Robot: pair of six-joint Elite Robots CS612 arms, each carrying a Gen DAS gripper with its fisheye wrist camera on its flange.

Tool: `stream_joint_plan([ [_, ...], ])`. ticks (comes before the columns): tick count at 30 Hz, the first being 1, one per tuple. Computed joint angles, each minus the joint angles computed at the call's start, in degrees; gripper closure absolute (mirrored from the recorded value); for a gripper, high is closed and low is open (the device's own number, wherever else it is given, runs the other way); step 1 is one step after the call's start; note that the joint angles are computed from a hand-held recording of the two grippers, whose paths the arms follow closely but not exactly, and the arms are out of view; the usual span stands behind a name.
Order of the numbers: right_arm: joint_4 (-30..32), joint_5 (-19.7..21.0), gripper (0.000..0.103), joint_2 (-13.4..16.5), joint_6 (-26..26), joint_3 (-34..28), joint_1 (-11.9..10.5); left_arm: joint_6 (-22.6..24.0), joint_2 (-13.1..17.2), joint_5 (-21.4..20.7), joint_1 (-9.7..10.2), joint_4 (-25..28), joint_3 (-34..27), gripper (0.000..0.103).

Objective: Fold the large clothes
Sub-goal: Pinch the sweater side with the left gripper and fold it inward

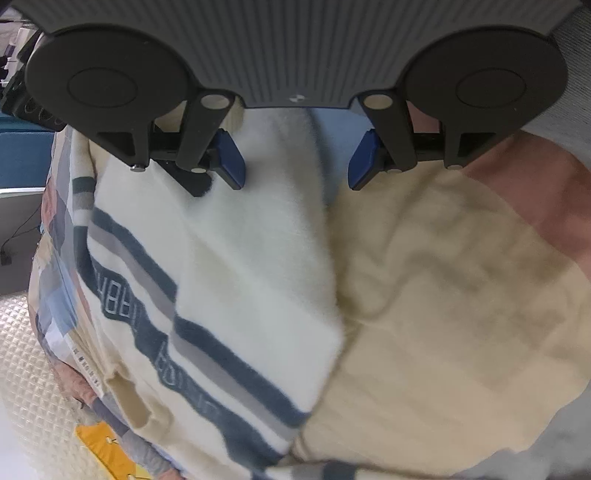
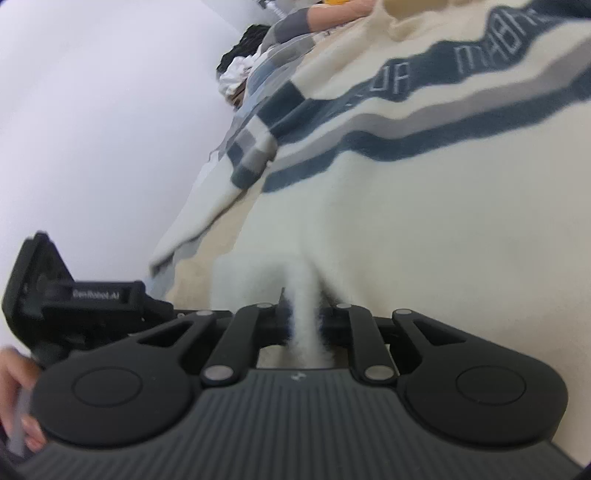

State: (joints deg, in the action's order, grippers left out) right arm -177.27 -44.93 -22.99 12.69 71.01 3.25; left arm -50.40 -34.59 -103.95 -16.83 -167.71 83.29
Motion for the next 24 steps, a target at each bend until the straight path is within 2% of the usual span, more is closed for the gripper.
stream_joint_plan([
  [4,-1.58,1.49,0.082,-0.27,3.77,0.72,-0.76,-3.19,0.55,-3.07,0.09,-1.58,-0.27,0.036],
  [7,-6.55,0.47,0.072,-0.91,7.35,2.36,-1.29,-1.11,0.61,-2.53,-0.37,-1.02,-0.87,0.036],
  [8,-8.17,-0.07,0.065,-1.37,8.2,3.29,-1.53,-0.41,0.63,-2.02,-0.53,-0.61,-1.06,0.036],
  [10,-11.01,-2.48,0.063,-1.86,9.19,4.27,-1.7,1.17,0.72,-0.66,-0.94,1.31,-1.71,0.036],
  [11,-11.43,-3.48,0.063,-1.98,9.03,4.42,-1.74,2.11,0.75,0.28,-1.14,2.35,-1.99,0.041],
  [12,-11.64,-4.56,0.063,-2.09,8.84,4.6,-1.78,3.3,0.69,1.52,-1.38,3.61,-2.23,0.054],
  [15,-10.67,-6.48,0.063,-2.17,8.62,4.59,-1.73,4.88,0.11,2.74,-1.39,5.02,-2.0,0.082],
  [18,-9.34,-7.8,0.063,-2.25,7.2,4.39,-1.44,8.18,-1.34,3.85,-1.11,5.41,-1.06,0.091],
  [24,-8.24,-10.33,0.063,-2.81,2.29,4.46,-0.59,13.9,-4.49,5.5,-0.66,5.83,1.33,0.092],
])
